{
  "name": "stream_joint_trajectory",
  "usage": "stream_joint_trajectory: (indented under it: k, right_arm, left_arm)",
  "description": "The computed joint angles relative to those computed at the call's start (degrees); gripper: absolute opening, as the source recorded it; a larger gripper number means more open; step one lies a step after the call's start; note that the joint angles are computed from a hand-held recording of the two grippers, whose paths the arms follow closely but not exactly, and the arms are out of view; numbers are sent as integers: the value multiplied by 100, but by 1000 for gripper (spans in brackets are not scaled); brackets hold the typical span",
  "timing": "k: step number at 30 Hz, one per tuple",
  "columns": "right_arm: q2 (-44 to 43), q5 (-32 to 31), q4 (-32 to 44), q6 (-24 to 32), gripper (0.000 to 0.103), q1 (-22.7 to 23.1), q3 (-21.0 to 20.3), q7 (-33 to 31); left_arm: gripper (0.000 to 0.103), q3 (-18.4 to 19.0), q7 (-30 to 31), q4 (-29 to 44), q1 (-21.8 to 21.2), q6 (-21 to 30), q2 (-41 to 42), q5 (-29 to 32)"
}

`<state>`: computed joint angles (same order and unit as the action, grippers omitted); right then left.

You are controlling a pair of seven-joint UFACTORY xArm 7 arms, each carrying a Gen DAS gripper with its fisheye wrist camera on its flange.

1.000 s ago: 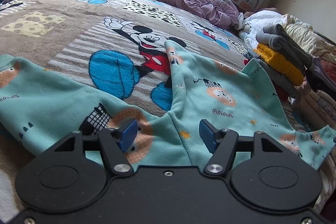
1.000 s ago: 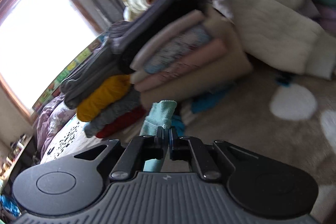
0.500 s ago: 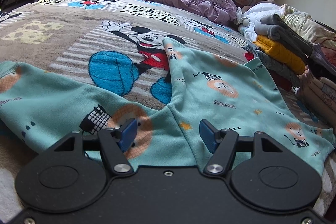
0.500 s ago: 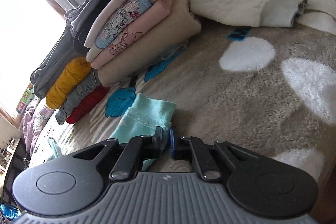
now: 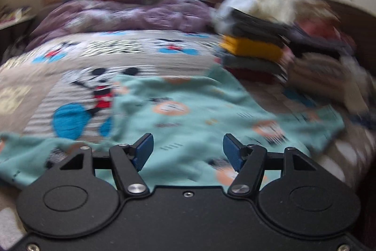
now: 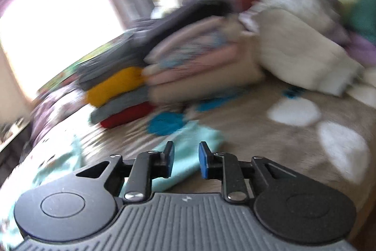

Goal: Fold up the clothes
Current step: 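Lay the garment edge down and open the right gripper while the left gripper grasps the hem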

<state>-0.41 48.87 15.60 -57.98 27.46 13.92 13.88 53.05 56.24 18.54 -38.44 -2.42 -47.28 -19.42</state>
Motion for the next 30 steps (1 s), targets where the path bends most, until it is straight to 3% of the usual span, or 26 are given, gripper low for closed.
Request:
stream_joint_trajectory:
  k: [8,13,16,19,23,28,30]
  right_arm:
    - [446,-2491,184,-39,33,-54,-101,461]
    - [584,-3802,382,71,42,-193,-181,794]
    - [659,-4205,477,203,42,-267,-206,981]
    - [736,-4338,551,274,42,-282,-199,1097]
    - [868,-4638,618,220,42,-422,-259,1484]
    - [1197,-4920,784,70,43,-630,-315,1999]
    - [1289,-5034,792,-44,43,-728,-332,2247]
  left_arm:
    - [65,-629,986,-622,243,866,-491,271]
    - [65,-714,1433,-628,-7,764,-36,68]
    - [65,-667,1651,-539,-215,699,227,-127]
    - [49,-719,1759,-508,-361,495,486,-235]
    - [19,-747,1950,-483,-486,399,683,-185]
    - [11,-1059,2167,-785,-432,-169,781,267]
    - [11,-1207,2030,-743,-248,5,820,417]
